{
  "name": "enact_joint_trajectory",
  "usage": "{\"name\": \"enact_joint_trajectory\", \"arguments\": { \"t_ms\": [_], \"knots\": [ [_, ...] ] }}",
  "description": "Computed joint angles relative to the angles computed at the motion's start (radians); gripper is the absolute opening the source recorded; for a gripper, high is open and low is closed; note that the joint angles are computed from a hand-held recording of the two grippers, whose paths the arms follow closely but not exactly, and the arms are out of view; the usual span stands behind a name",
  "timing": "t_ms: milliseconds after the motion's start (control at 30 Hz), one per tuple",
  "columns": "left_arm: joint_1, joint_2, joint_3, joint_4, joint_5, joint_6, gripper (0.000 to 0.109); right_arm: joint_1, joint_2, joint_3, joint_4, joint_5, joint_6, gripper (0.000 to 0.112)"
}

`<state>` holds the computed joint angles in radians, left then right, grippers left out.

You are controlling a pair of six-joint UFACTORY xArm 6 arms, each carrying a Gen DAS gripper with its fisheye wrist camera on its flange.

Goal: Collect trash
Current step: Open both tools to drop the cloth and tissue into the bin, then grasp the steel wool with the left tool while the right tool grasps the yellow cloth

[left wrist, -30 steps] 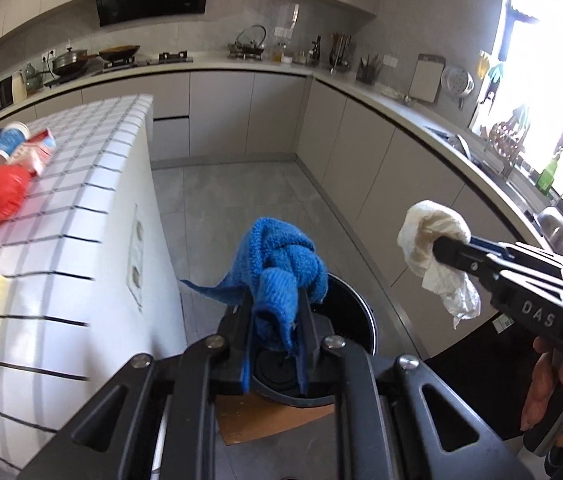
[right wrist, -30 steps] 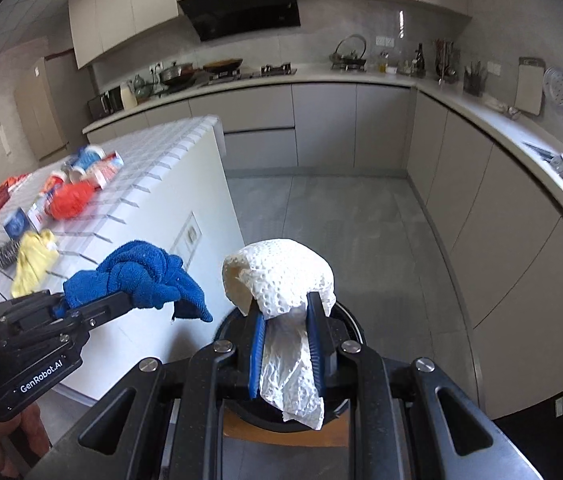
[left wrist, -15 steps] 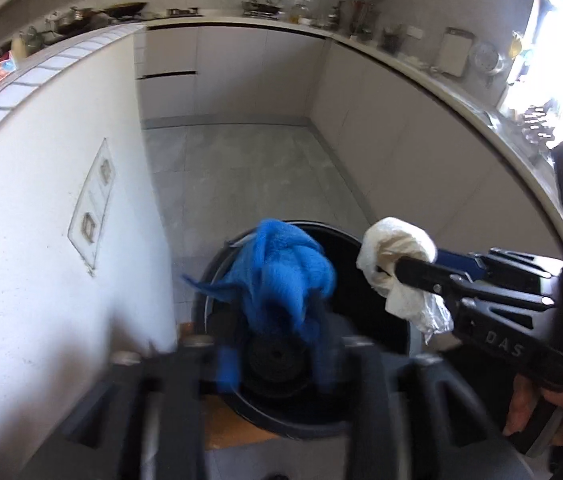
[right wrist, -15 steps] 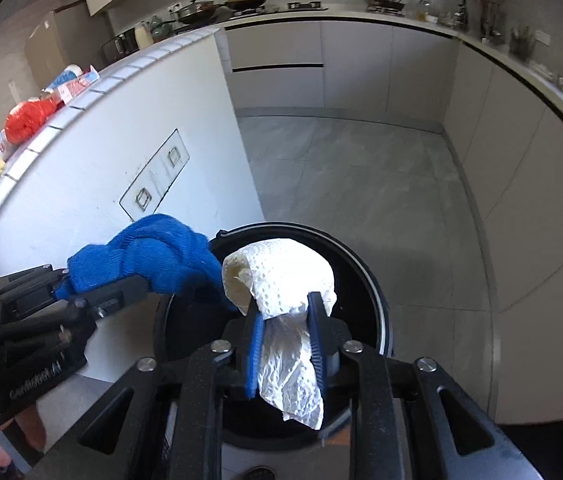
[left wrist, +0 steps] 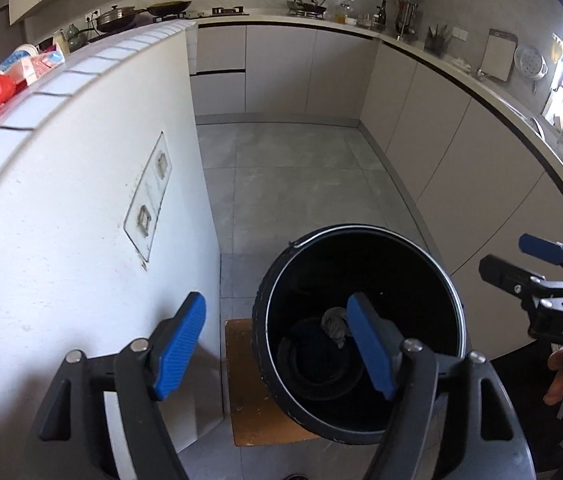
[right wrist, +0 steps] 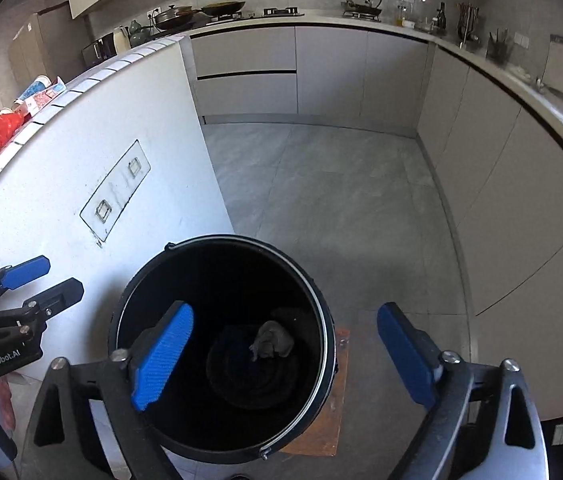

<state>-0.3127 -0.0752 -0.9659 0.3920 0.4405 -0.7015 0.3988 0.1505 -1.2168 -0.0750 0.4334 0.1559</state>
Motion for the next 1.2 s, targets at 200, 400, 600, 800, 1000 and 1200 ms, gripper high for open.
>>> {"name": "enact_joint_trajectory", "arguments": {
  "t_ms": [200, 400, 600, 800, 1000, 1200],
  "knots": [
    [-0.010, -0.063, -0.007, 0.075, 0.038, -0.065, 0.096, 0.014, -0.068, 0.015, -0.056, 0.027, 0.101, 0.100],
    [-0.008, -0.130, -0.009, 0.074, 0.066, -0.041, 0.097, 0.039, -0.136, 0.009, -0.153, 0.080, 0.220, 0.103],
    [0.013, -0.215, 0.001, 0.055, 0.093, 0.009, 0.099, 0.062, -0.208, 0.005, -0.230, 0.093, 0.311, 0.103],
    [0.089, -0.353, 0.071, 0.049, 0.125, 0.045, 0.101, 0.130, -0.244, -0.021, -0.292, 0.107, 0.380, 0.103],
    [0.179, -0.483, 0.154, 0.029, 0.145, 0.083, 0.101, 0.234, -0.189, -0.122, -0.349, 0.168, 0.446, 0.103],
    [0.311, -0.617, 0.232, -0.037, 0.162, 0.181, 0.101, 0.343, -0.083, -0.271, -0.353, 0.187, 0.456, 0.103]
  ]
}}
